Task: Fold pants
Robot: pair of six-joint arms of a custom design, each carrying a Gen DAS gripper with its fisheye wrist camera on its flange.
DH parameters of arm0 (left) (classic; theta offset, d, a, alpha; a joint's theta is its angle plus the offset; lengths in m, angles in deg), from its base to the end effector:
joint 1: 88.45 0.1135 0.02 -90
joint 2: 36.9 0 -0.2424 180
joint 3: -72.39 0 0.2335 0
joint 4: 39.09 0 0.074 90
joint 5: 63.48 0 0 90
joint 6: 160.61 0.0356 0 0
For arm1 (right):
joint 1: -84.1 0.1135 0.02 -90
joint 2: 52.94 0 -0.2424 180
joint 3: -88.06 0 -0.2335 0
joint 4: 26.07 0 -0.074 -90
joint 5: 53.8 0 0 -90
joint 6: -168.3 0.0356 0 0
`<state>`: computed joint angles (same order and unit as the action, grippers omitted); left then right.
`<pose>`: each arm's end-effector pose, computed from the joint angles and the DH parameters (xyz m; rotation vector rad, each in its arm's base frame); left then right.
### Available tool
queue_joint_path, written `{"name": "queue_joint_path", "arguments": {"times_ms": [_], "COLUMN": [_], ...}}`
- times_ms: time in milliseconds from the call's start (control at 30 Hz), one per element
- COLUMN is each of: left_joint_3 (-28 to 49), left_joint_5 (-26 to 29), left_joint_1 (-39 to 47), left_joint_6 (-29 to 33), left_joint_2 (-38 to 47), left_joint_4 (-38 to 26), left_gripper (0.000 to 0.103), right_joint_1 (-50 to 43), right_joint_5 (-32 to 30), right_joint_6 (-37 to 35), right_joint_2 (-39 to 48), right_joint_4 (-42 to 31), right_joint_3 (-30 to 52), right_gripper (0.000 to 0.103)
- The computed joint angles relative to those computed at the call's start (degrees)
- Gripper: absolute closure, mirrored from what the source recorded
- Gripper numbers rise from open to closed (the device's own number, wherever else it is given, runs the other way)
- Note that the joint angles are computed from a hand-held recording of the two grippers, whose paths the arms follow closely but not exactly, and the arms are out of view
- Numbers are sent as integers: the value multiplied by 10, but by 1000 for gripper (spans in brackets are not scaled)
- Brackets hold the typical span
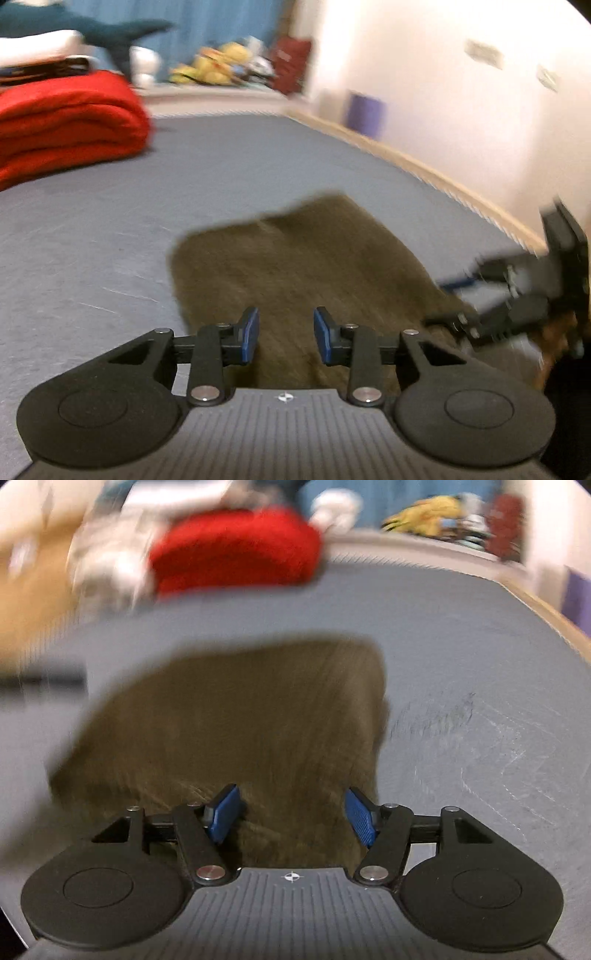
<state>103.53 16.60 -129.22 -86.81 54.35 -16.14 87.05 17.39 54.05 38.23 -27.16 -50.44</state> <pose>0.1771 -0.1446 0.0875 0.3805 2.1990 -0.3582 0.2433 0.0240 0.0944 -0.7028 2.3017 0.2328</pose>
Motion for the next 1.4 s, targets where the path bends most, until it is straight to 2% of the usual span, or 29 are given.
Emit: {"name": "queue_joint_path", "arguments": {"times_ms": [33,133,267,300,367,433,467,533,600,667,767,833,900,1000,1067,1100,1133,1200,1267,1300,1367,1400], "left_joint_3": [9,30,52,68,111,164,188,201,215,218,195,176,162,166,170,172,174,169,161,165,196,223], "left_joint_5": [-7,-9,33,40,65,96,98,52,41,71,130,150,158,133,102,91,80,66,64,70,76,57], "left_joint_1": [-11,-31,-21,-21,-24,-29,-40,-78,-84,-61,-18,2,20,28,35,42,47,66,85,94,104,100], "left_joint_6": [9,26,34,36,51,79,108,173,178,165,143,125,102,89,80,72,60,41,29,24,25,28], "left_joint_2": [18,67,109,117,137,169,188,202,209,204,181,166,157,160,165,161,162,153,142,140,160,187], "left_joint_4": [-4,1,36,27,-19,-103,-142,-155,-165,-163,-117,-75,-39,-28,-31,-38,-39,-38,-35,-45,-103,-138], "left_gripper": [67,67,67,67,66,66,60,54,53,53,55,55,55,58,60,61,63,68,83,87,95,96], "right_joint_1": [2,-27,-12,-9,-6,-16,-26,-63,-91,-115,-106,-87,-54,-4,21,36,46,52,62,67,76,75], "right_joint_5": [4,-31,-21,-17,-13,-25,-38,-84,-115,-137,-128,-127,-88,-25,20,67,103,126,149,161,180,182], "right_joint_6": [-17,-35,-80,-94,-110,-122,-132,-132,-96,-38,96,155,210,262,274,278,286,304,293,283,271,270], "right_joint_2": [-4,-5,-35,-50,-54,-51,-49,-42,-48,-39,-5,28,73,171,237,277,315,368,382,380,372,361], "right_joint_4": [6,-50,-57,-61,-64,-84,-102,-162,-173,-153,-136,-120,-88,-78,-87,-97,-113,-140,-106,-96,-97,-96], "right_joint_3": [-10,10,-8,-16,-16,-1,12,56,76,96,159,202,244,331,389,424,459,505,495,489,485,477], "right_gripper": [39,40,41,41,41,41,41,41,38,35,34,32,32,33,44,52,50,50,51,51,51,51]}}
